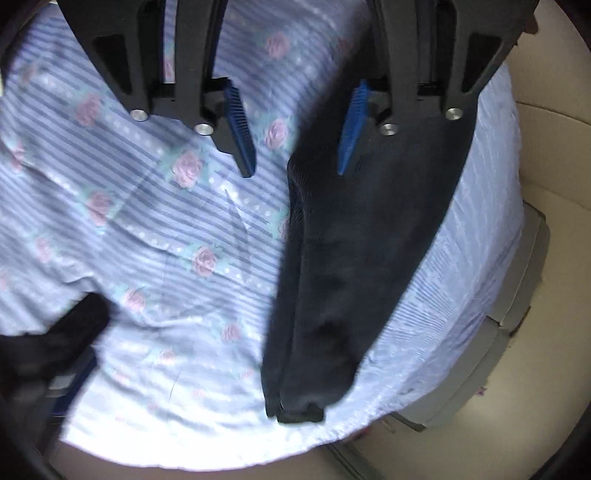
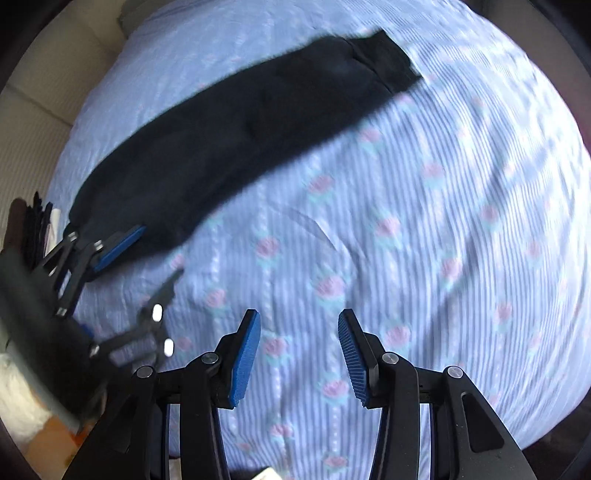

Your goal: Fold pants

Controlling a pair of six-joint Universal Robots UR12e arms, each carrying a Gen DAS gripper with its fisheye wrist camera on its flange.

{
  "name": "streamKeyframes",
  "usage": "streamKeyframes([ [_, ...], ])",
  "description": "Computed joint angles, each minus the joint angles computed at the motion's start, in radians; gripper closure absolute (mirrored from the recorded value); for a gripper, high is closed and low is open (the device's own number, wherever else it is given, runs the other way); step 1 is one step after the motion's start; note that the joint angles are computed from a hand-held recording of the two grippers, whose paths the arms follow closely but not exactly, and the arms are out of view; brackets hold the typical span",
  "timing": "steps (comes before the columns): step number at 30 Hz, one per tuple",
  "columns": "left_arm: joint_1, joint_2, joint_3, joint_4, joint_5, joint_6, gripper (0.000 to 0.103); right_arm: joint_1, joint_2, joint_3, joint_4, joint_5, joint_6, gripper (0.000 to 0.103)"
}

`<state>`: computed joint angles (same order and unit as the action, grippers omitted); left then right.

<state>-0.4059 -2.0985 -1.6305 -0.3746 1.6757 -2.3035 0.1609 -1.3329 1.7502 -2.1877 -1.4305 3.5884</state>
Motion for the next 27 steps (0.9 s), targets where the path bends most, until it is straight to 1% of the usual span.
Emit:
streamKeyframes([
  [2, 0.000, -0.016, 0.025, -0.016, 0.008, -0.020, 0.061, -0.011, -0.010, 0.020, -0.004, 0.021, 0.021, 0.058],
  [3, -0.003, -0.023, 0.036, -0.018, 0.016, -0.024, 0.069, -0.014, -0.014, 0.027, -0.005, 0.028, 0.022, 0.058],
  [4, -0.005, -0.031, 0.048, -0.010, 0.029, -0.030, 0.074, -0.015, -0.016, 0.030, -0.005, 0.025, 0.019, 0.058],
  [5, -0.002, -0.035, 0.065, -0.037, 0.025, -0.043, 0.075, -0.016, -0.017, 0.032, -0.006, 0.022, 0.015, 0.058],
  [6, 0.004, -0.035, 0.083, -0.080, 0.008, -0.066, 0.077, -0.019, -0.017, 0.033, -0.010, 0.027, 0.008, 0.058],
  [7, 0.015, -0.031, 0.103, -0.132, -0.020, -0.113, 0.078, -0.024, -0.017, 0.034, -0.014, 0.034, 0.000, 0.058],
  [9, 0.035, -0.023, 0.127, -0.188, -0.050, -0.170, 0.078, -0.029, -0.015, 0.032, -0.042, 0.049, -0.020, 0.058],
  [10, 0.046, -0.026, 0.155, -0.248, -0.083, -0.225, 0.078, -0.031, -0.017, 0.035, -0.055, 0.053, -0.031, 0.058],
  [11, 0.058, -0.028, 0.179, -0.299, -0.116, -0.263, 0.078, -0.035, -0.010, 0.031, -0.068, 0.062, -0.048, 0.058],
  [12, 0.071, -0.034, 0.207, -0.350, -0.151, -0.309, 0.078, -0.038, -0.002, 0.024, -0.087, 0.082, -0.071, 0.058],
  [14, 0.089, -0.045, 0.248, -0.429, -0.209, -0.357, 0.078, -0.044, 0.012, 0.012, -0.114, 0.124, -0.112, 0.058],
  [16, 0.105, -0.060, 0.290, -0.489, -0.258, -0.381, 0.078, -0.051, 0.034, -0.006, -0.144, 0.182, -0.169, 0.058],
  [17, 0.111, -0.065, 0.302, -0.505, -0.271, -0.382, 0.078, -0.052, 0.045, -0.018, -0.155, 0.211, -0.197, 0.058],
  [19, 0.121, -0.068, 0.314, -0.520, -0.289, -0.388, 0.078, -0.055, 0.070, -0.045, -0.178, 0.262, -0.260, 0.058],
  [21, 0.132, -0.072, 0.329, -0.541, -0.306, -0.400, 0.078, -0.057, 0.099, -0.078, -0.178, 0.319, -0.325, 0.058],
  [23, 0.141, -0.080, 0.347, -0.564, -0.330, -0.416, 0.078, -0.058, 0.125, -0.109, -0.177, 0.365, -0.368, 0.058],
  [25, 0.147, -0.081, 0.353, -0.588, -0.351, -0.431, 0.078, -0.055, 0.146, -0.136, -0.183, 0.394, -0.393, 0.058],
  [27, 0.149, -0.081, 0.354, -0.593, -0.360, -0.434, 0.078, -0.053, 0.172, -0.167, -0.168, 0.411, -0.423, 0.058],
])
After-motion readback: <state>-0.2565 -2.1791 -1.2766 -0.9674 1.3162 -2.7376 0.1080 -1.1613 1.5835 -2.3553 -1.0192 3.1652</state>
